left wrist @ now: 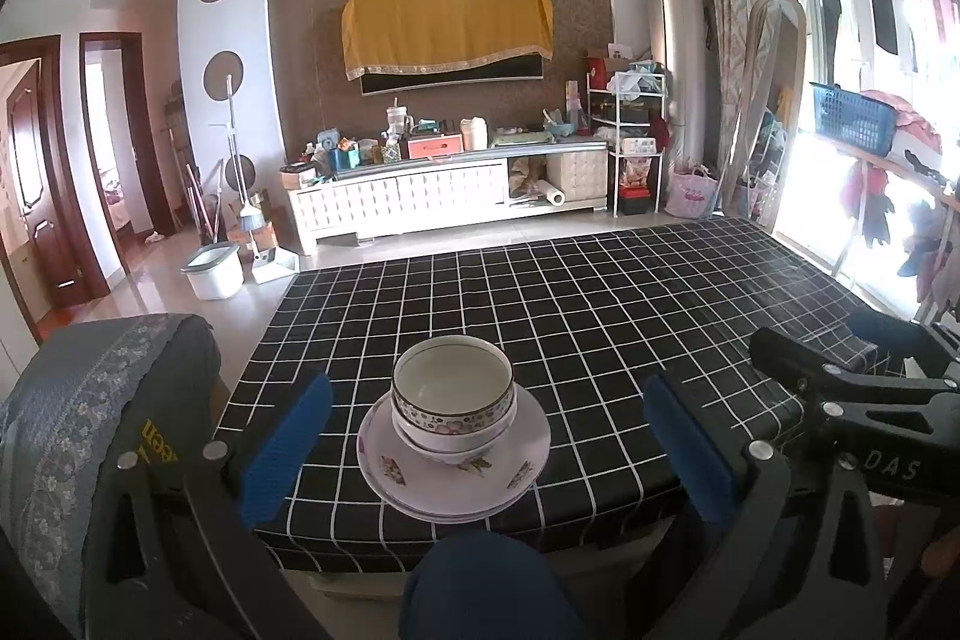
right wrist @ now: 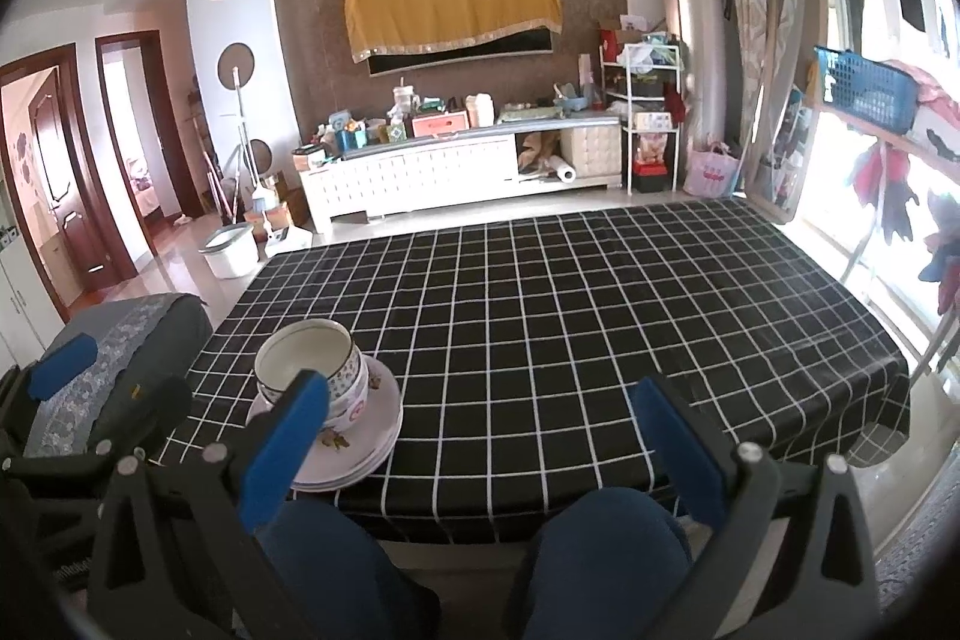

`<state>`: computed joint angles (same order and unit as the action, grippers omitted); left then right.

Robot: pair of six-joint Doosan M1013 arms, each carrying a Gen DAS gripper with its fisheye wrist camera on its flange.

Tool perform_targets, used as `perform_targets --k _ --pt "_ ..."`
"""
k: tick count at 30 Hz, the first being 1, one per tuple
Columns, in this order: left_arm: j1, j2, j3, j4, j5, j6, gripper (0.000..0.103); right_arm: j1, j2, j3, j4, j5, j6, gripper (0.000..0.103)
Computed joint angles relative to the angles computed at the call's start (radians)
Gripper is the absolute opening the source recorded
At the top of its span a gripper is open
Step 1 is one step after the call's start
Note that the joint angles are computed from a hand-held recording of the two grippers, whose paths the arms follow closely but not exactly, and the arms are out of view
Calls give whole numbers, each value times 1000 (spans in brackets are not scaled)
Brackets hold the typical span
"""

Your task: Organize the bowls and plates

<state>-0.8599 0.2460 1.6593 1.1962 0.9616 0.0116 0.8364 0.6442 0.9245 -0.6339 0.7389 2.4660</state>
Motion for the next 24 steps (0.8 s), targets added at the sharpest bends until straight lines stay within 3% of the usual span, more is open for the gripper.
perform_targets --k 24 --pt "-14 6 -8 -6 26 -3 103 3 0 -1 -29 6 5 103"
